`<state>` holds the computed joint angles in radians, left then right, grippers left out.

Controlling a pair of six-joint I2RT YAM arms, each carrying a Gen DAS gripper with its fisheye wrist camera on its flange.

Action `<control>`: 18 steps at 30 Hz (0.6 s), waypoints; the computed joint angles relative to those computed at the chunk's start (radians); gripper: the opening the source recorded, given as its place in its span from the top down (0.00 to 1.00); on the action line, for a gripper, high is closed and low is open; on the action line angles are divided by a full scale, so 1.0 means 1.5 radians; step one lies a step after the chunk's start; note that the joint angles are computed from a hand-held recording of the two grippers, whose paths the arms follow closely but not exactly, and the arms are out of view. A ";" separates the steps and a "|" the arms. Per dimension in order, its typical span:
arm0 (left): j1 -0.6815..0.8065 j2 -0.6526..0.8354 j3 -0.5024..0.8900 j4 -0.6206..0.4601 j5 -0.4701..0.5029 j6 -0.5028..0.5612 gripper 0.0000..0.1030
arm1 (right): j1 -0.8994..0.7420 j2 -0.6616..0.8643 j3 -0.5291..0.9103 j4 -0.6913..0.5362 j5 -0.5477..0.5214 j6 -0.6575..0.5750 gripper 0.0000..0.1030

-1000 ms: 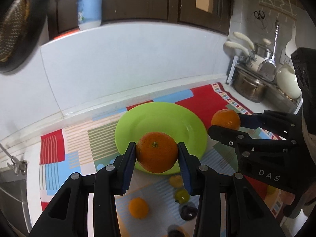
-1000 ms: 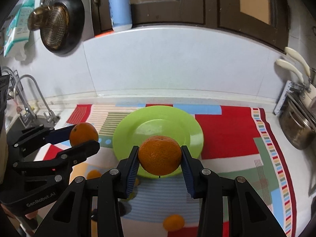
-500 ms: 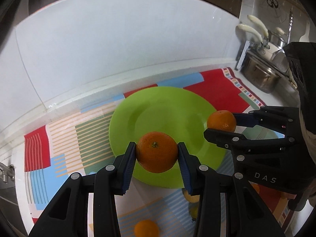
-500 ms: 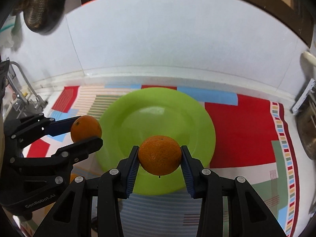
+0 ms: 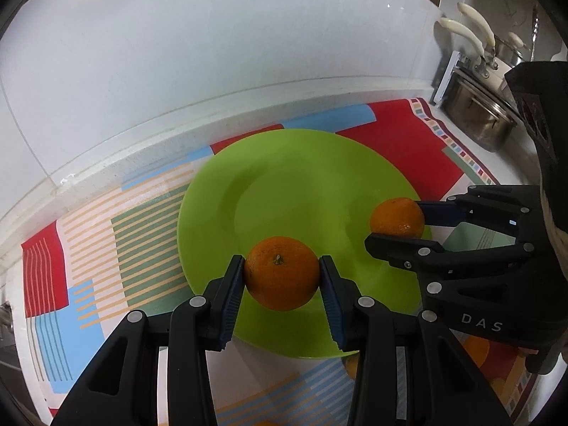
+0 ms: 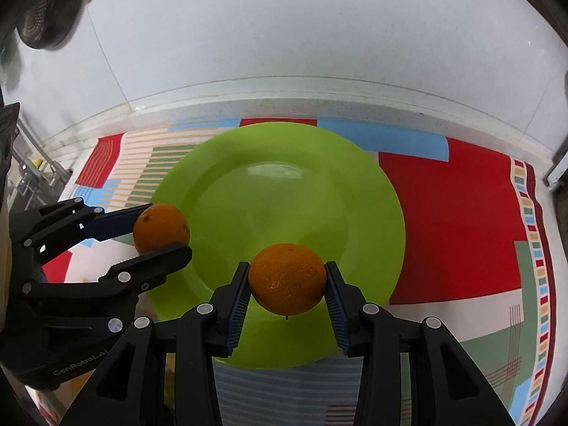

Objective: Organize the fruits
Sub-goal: 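Carry the held oranges in both tools over the green plate, then open both tools to drop the oranges onto the green plate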

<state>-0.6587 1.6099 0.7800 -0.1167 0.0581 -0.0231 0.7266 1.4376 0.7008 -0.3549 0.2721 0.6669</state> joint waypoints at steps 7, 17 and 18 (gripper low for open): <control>0.004 0.002 0.000 0.011 -0.006 -0.005 0.46 | -0.003 0.003 0.000 0.006 -0.001 -0.004 0.59; 0.002 -0.101 -0.044 -0.007 -0.026 -0.015 0.44 | 0.050 -0.076 0.004 -0.069 0.086 0.048 0.58; 0.000 -0.118 -0.050 -0.010 -0.029 -0.018 0.44 | 0.062 -0.088 0.006 -0.084 0.101 0.063 0.58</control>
